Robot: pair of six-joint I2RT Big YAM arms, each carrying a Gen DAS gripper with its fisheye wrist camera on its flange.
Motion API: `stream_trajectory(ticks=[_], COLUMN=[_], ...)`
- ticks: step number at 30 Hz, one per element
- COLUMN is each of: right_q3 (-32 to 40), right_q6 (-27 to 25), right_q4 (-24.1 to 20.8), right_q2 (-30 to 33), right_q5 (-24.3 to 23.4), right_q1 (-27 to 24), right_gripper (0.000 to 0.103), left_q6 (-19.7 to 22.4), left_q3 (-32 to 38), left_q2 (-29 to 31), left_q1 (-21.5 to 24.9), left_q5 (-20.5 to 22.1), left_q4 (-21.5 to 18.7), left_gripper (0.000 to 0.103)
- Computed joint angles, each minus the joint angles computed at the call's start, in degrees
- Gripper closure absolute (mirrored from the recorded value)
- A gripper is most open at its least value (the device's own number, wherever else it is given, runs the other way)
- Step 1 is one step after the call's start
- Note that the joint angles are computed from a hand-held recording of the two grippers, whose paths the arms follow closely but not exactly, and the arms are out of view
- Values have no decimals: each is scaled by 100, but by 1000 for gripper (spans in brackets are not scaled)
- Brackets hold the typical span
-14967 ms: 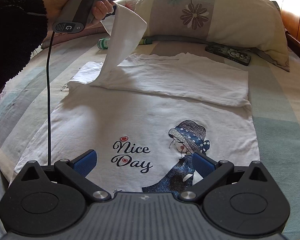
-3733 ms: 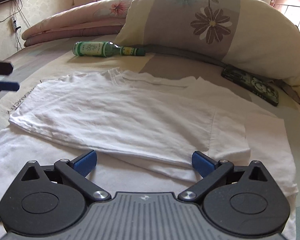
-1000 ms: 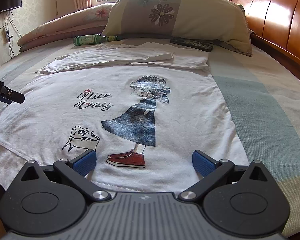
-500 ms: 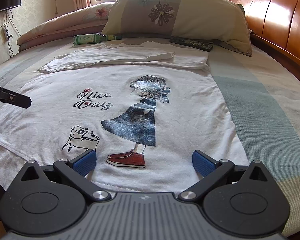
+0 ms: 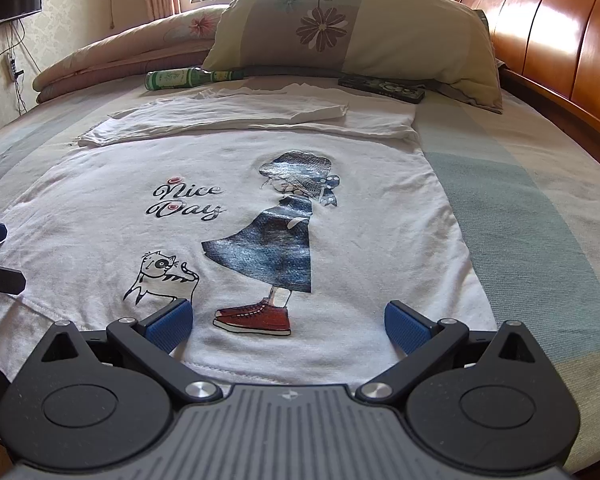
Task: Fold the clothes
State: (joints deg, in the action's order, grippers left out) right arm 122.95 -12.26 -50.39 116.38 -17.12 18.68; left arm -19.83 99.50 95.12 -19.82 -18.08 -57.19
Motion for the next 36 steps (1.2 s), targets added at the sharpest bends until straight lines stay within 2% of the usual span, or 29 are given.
stream_trajectory(ticks=[4,9,13,17,24,29,31,33,36], right_q3=[-11,23,-15,-54,125,240,165,46,133], right_q6=[-2,-10,-10,-5,-58,-105,-140,-203,-250], right_q4=[-3,-39,6,38,-179,-331,-248,-125,-277], right_q2=[-7,6,-10,-30,38,76,42,-14,-4], right_q5=[-2,3,5,4,42,81,64,-6,-127], right_q1=[-2,-2,1,3,13,19,15,-5,-33], right_gripper=[0,0,0,0,0,0,0,0,0], left_q6=[338,155,95,-32,330,318,252,178,108], left_q3=[195,188,-87,-94,222,216,-55,-57,66], left_q2=[166,277,84,3,171,273,123,83,91], left_q1=[-104,-150,-189,-194,-247,-283,-300,-309,-356], left_q5=[-81,208,246,208,83,345,340,283,22], left_q4=[128,13,92,-139,61,-35,136,1,-263], left_gripper=[1,1,1,1,1,1,1,1,1])
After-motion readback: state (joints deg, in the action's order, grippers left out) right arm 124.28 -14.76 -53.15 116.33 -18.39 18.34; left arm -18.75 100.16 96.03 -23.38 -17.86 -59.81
